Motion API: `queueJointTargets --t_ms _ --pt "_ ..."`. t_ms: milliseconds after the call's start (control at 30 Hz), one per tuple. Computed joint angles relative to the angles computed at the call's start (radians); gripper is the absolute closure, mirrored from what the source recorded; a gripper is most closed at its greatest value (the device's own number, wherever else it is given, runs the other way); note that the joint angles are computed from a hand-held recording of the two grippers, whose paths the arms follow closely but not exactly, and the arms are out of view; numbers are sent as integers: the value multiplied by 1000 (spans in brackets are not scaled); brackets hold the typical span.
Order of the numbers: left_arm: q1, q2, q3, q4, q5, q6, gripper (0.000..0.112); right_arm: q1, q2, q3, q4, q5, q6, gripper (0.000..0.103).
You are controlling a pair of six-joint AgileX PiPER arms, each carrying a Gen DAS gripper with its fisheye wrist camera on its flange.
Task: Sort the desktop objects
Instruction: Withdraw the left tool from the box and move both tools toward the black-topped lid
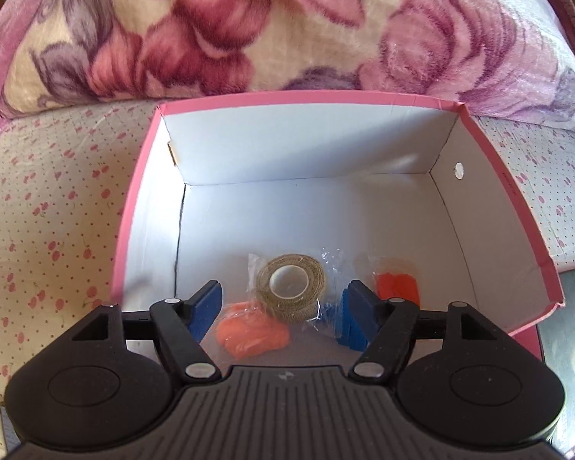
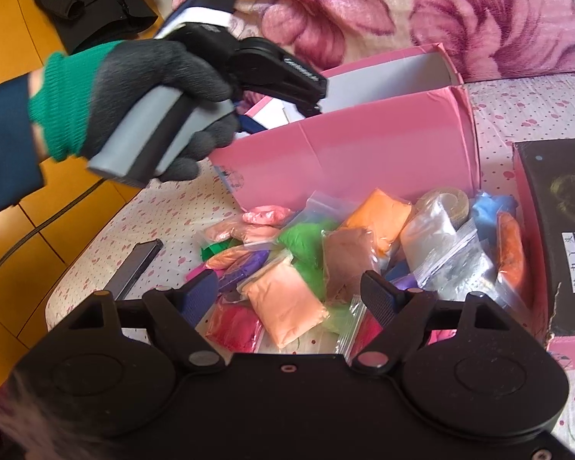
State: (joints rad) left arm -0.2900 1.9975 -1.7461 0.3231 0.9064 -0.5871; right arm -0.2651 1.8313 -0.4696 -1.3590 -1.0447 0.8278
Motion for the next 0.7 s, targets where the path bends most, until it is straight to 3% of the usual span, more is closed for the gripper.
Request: queueJointTargets --t_ms 200,700 --pt "-60 -113 91 129 10 -51 41 0 -7 3 20 1 5 20" --pt "-206 -417 381 340 129 -80 41 -3 -70 34 46 46 -31 20"
